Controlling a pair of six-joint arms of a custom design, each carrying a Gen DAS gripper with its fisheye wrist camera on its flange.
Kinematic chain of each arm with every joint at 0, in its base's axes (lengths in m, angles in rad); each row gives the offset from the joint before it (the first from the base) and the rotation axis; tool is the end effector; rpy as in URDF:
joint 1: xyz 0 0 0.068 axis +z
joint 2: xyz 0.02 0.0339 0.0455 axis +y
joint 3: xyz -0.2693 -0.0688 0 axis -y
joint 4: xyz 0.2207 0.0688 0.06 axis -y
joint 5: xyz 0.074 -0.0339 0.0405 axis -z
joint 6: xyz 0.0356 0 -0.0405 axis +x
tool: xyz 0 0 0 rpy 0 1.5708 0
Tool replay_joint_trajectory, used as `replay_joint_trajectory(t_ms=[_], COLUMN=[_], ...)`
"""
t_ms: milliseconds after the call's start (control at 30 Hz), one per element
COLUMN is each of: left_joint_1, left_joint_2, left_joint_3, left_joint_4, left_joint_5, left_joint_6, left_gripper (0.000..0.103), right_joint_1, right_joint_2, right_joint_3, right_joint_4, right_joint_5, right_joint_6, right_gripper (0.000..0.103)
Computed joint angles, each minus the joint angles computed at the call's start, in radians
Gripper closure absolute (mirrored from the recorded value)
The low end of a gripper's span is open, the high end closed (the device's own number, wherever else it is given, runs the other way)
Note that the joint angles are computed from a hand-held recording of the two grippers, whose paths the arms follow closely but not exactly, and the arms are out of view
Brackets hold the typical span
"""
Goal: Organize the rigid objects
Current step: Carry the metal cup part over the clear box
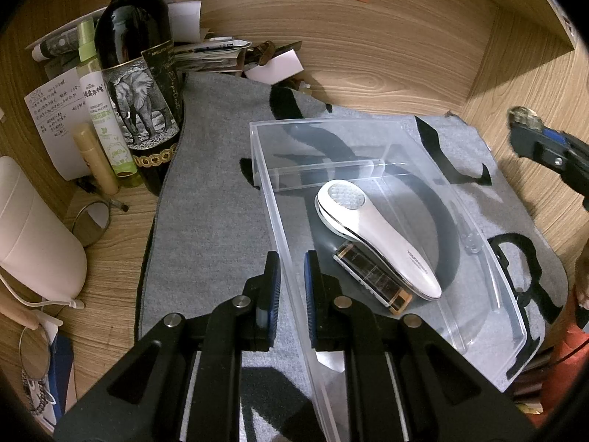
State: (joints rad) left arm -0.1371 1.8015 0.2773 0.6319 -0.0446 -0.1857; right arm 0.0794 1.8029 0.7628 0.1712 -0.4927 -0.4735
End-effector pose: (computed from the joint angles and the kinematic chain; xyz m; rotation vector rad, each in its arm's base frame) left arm 0.2187 -0.0286 0.0727 -0.0792 2.4625 -0.0855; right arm 0.3111 0.0416 0.1351 -0.8440 2.1873 0.4084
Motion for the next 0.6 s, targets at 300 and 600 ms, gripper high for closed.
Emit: replay_joint_trajectory(t_ms=[300, 600], left_joint_1=[0.002, 0.000], left_joint_2=[0.000, -0.001], left_joint_3=[-0.002, -0.002], left_joint_4=[0.002, 0.002], left_joint_5=[0.001, 0.001], left_joint_6=[-0.001, -0.004], left_gripper=[0.092, 0.092], right_joint_1=[0.147, 0.236], right_joint_2=[0.098, 0.223], right_joint_3=[0.081, 0.192], right_joint_4=[-0.066, -0.204], right_joint_5=[0.033, 0.097], right_joint_6=[-0.010, -0.060], right_gripper=[0.070, 0.070])
